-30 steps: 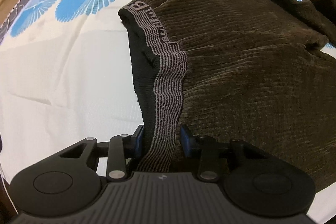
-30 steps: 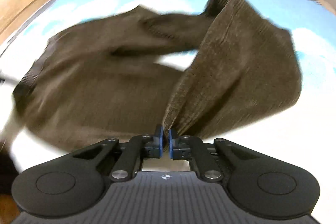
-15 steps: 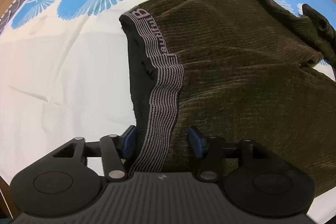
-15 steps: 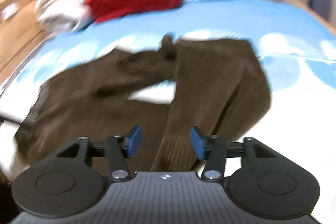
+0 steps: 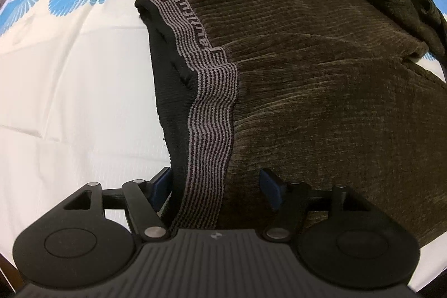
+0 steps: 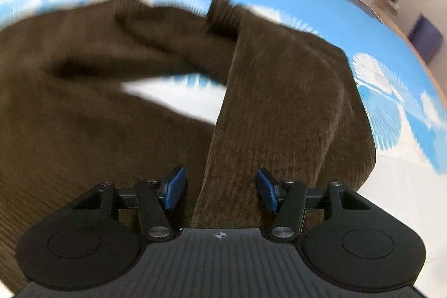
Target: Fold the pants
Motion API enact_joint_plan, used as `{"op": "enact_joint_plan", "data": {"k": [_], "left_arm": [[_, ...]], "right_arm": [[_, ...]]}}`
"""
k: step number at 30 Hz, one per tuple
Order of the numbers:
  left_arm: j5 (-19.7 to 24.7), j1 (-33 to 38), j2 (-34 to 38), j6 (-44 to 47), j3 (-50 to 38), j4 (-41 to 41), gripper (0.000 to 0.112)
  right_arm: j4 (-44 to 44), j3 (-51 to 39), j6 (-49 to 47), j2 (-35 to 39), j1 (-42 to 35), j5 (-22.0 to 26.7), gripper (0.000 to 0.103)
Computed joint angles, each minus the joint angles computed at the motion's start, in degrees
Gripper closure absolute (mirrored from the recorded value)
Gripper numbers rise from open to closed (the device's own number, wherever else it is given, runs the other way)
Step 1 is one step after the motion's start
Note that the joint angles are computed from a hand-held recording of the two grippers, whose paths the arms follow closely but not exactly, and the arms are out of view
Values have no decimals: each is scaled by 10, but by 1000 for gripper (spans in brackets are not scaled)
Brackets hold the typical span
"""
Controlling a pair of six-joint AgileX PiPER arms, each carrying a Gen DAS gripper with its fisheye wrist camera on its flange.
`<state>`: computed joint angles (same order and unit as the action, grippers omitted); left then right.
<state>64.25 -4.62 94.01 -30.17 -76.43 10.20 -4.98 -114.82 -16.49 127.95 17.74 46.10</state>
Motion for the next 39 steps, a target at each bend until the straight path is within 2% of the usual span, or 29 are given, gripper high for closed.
{"op": "enact_joint_plan", "data": {"k": [2,3,4,5,7,9,11,15,17,21,22,24,27,29,32,33,34,36,39], "left_arm": [[-2,-2,-1,0,2,1,41],[0,-4,0,-4,-2,3,44],[-1,-5,1,-7,-2,6,46],[-1,-6,1,-10,-2,9,49],[0,-12,0,-18,-1,19,55],[4,-19,-4,-25,0,33,65],[4,-24,-9,-33,3,44,71],[7,-41,-18,-59,6,66,75],[14,-53,-20,-75,2,80,76],[29,-72,-16,-97,-4,98,76],[32,-77,-15,-99,-5,104,76],[36,-85,-13,-104,-6,110,75],[30,-76,-15,-99,-5,101,74],[31,-70,-12,-95,-9,92,73],[36,-62,-4,-91,-18,85,73],[39,-62,-1,-90,-22,85,73],[42,-63,3,-90,-26,86,72],[45,-62,8,-89,-31,85,72],[39,-51,9,-82,-28,74,71]], "right_arm": [[-31,3,12,4,6,-12,45],[-44,0,27,4,7,-11,49],[-59,0,45,3,7,-12,59],[-63,0,54,0,3,-10,64],[-40,1,53,-9,-15,-2,95],[-29,20,56,-29,-31,-13,99],[-24,48,52,-57,-47,-28,100],[20,117,-5,-115,-103,-39,100],[38,132,-38,-131,-131,-11,101],[34,100,-63,-109,-173,145,102],[11,107,-68,-107,-172,165,103],[0,160,-129,-134,-174,140,103],[117,164,-198,-164,-207,134,103],[204,185,-245,-196,-230,95,99],[295,205,-280,-218,-238,40,78],[302,219,-284,-224,-229,12,66],[308,239,-290,-229,-217,-28,58],[300,252,-289,-221,-201,-71,56],[229,236,-255,-183,-157,-120,56]]}}
